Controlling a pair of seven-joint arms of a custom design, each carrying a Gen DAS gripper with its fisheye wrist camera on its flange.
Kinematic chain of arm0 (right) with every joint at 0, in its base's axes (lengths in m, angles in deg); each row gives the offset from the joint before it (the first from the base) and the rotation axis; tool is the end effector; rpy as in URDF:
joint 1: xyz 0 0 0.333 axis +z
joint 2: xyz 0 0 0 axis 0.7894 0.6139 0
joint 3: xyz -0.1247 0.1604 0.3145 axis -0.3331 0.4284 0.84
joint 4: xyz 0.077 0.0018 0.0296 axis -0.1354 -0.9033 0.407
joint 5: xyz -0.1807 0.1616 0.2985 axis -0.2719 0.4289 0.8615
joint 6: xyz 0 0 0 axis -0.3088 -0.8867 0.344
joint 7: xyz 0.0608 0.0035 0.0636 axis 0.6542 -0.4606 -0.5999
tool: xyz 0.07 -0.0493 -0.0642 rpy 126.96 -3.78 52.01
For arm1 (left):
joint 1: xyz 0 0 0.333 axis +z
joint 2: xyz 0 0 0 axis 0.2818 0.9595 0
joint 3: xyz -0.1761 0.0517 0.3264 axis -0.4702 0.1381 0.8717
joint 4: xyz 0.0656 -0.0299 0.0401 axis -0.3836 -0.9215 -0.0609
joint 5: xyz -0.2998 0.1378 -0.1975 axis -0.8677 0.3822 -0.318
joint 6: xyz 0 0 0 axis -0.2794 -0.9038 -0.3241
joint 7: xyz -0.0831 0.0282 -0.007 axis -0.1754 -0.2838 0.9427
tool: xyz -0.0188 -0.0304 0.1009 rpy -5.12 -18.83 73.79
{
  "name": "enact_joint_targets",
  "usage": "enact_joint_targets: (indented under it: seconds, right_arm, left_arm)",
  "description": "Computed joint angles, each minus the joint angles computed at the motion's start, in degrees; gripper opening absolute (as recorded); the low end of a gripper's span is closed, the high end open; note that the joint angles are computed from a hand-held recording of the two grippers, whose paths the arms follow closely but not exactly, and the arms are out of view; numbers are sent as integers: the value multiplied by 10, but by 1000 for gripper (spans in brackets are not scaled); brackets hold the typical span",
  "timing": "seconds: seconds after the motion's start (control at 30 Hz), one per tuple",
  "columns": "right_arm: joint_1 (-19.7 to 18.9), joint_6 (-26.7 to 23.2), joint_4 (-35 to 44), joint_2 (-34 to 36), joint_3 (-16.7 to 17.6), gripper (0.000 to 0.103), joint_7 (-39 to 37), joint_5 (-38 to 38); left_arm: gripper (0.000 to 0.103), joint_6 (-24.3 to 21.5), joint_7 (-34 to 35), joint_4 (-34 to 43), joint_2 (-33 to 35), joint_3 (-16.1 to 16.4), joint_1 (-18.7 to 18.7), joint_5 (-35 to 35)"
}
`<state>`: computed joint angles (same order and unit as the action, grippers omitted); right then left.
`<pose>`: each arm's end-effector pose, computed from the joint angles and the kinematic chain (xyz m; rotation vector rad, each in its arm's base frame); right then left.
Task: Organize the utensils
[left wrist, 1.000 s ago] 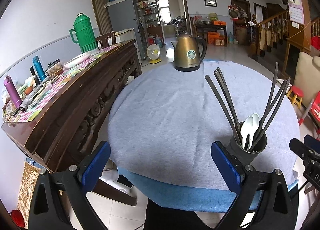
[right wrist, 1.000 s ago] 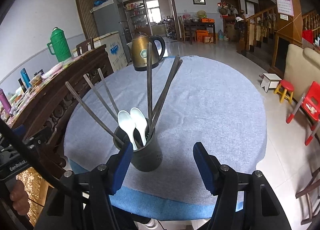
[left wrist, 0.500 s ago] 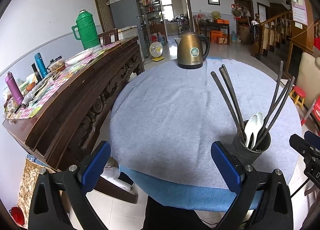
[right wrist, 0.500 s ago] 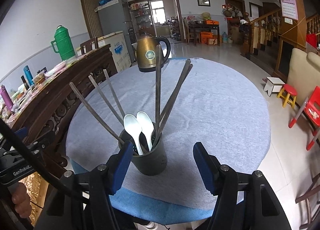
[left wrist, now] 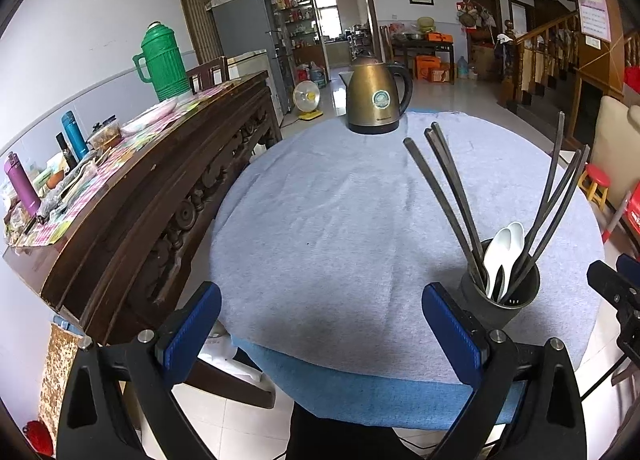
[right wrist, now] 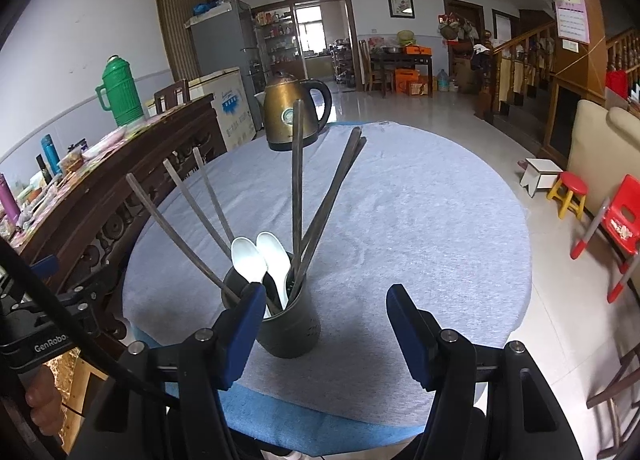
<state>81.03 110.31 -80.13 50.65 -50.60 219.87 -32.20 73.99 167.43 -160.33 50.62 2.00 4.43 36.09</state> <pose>0.6352 0.3209 0.6357 -1.3734 1.9612 -0.8083 0.7047 -0.2085 0.6446 -1.4323 1.9318 -0.7267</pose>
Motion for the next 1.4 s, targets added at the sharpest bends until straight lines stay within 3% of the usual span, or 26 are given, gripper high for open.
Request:
enact_joint_targets:
  seconds: [1.4]
  right_arm:
    - [2,0,14,17,-4,66,-24,22]
  left_arm:
    - [100,-32,11,32,29,1,-2,-10]
